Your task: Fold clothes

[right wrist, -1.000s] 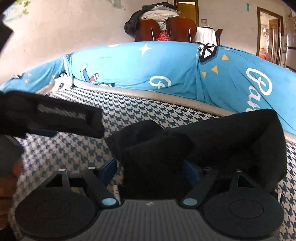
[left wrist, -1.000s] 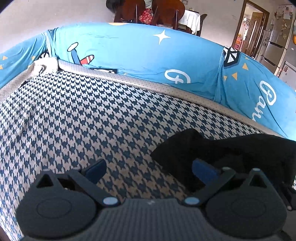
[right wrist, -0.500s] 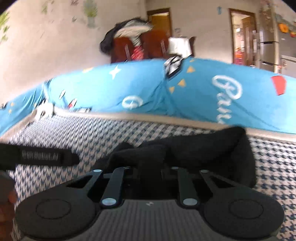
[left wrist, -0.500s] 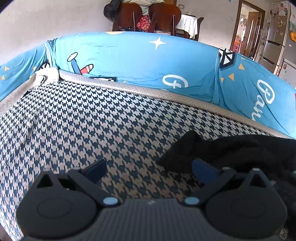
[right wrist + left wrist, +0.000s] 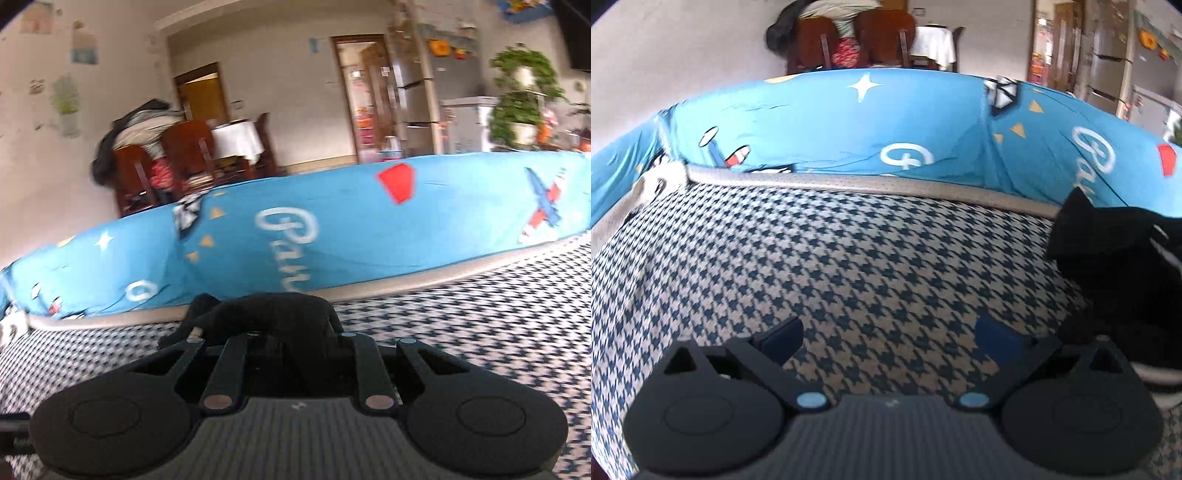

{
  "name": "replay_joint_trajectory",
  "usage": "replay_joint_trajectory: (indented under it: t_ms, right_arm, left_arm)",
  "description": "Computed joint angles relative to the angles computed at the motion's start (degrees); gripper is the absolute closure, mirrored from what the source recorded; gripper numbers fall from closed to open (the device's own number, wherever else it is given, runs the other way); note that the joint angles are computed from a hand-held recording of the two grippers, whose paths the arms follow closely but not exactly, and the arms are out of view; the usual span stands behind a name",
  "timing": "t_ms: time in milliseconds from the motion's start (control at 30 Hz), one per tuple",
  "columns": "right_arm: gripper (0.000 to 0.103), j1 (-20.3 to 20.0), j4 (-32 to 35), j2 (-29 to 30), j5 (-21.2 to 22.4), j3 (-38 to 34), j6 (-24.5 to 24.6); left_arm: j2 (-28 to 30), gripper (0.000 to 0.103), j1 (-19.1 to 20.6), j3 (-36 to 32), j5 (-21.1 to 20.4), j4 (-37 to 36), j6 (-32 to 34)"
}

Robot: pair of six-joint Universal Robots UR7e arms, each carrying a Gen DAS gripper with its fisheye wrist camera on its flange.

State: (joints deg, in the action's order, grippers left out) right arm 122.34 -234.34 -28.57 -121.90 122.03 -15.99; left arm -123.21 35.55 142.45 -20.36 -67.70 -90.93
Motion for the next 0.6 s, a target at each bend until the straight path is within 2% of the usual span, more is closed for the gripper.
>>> replay_joint_trajectory:
  t_ms: [167,300,433,533,600]
  right_arm:
    - [0.085,-2.1,0.4,-3.2,-1.4,3.0,3.2]
    - [0.085,-3.3,0.6,-5.2,-3.0,5.0,3.2]
    - [0.085,-4.8,4.3,-7.7,-4.2,6.8,5.2]
    - [0.08,-5.6,7.0,-9.0,-5.0,7.8,5.5]
    - [0.072,-6.0,7.0,-9.1,-5.3,8.1,5.4]
  left_arm:
    - [0.6,0.0,-0.8,3.1,-1.1,-10.1,10.4]
    - [2.1,0.0,-0.9,5.0,-1.9,-17.5,16.9]
    - [2.9,0.0,-0.3,6.6,-2.3,-24.9,22.7]
    - [3.3,0.0,-0.2,7.0,-2.6,-26.6,24.0]
    - [3.8,0.0,0.1,7.2,-2.8,-28.0,25.0]
